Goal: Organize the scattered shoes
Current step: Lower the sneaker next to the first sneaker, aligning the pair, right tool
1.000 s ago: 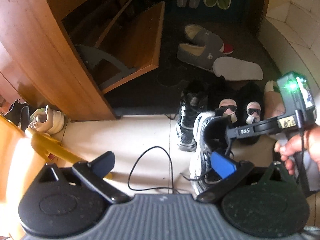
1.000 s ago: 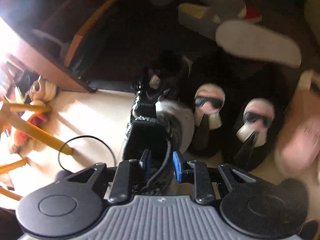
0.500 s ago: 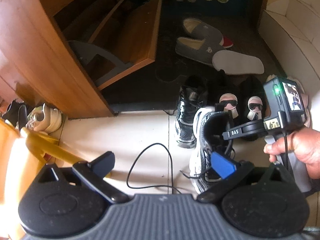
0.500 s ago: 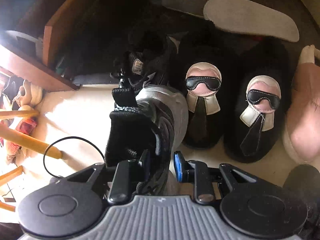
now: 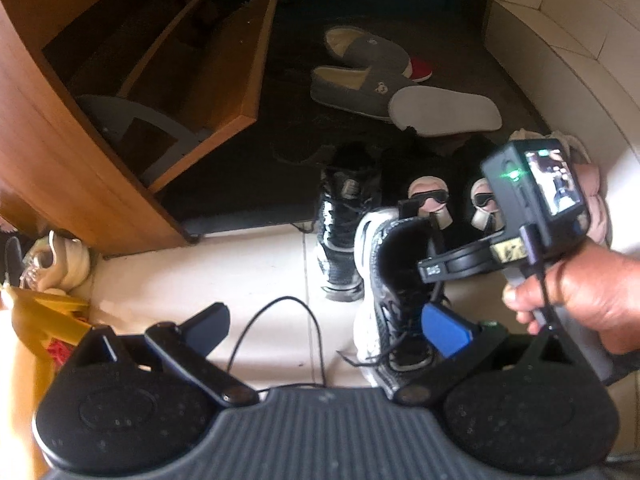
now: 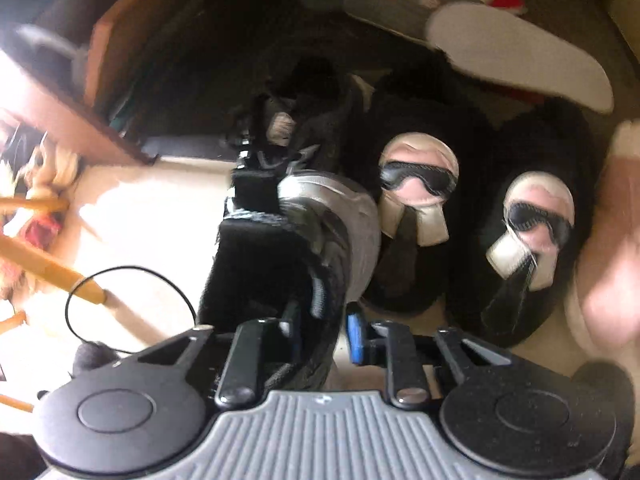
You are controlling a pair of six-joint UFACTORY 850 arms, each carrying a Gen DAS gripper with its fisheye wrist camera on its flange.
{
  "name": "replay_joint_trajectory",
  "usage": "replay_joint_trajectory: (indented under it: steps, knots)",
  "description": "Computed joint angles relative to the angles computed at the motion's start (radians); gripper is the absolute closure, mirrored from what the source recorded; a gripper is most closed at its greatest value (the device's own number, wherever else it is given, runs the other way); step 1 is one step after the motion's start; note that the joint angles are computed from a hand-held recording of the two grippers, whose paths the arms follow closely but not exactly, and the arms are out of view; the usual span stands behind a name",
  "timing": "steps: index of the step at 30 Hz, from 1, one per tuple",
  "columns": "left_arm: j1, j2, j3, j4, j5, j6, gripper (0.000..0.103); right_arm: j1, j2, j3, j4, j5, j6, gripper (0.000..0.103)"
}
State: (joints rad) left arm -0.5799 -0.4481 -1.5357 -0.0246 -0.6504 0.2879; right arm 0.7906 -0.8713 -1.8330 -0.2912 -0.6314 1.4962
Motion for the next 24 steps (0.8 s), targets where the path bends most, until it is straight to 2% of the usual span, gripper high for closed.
replay_joint_trajectory:
  steps: [6,12,19,24]
  knots:
    - [-0.005,0.016,0.025,-0.025,0.021,0.069,0.000,0.001,0.031,0.034,-0.046,0.055,0.073,0.087]
    - [0.000,0.031,0.036,0.018,0.018,0.005,0.000,0.013,0.064,0.054,-0.154,0.125,0.188,0.086]
    - [0.019,0.052,0.053,0.039,0.022,-0.054,0.000,0.006,0.099,0.124,-0.238,0.227,0.473,0.086]
    - [0.031,0.056,0.055,0.062,0.023,-0.088,0.000,-0.003,0.071,0.070,-0.286,0.247,0.531,0.086]
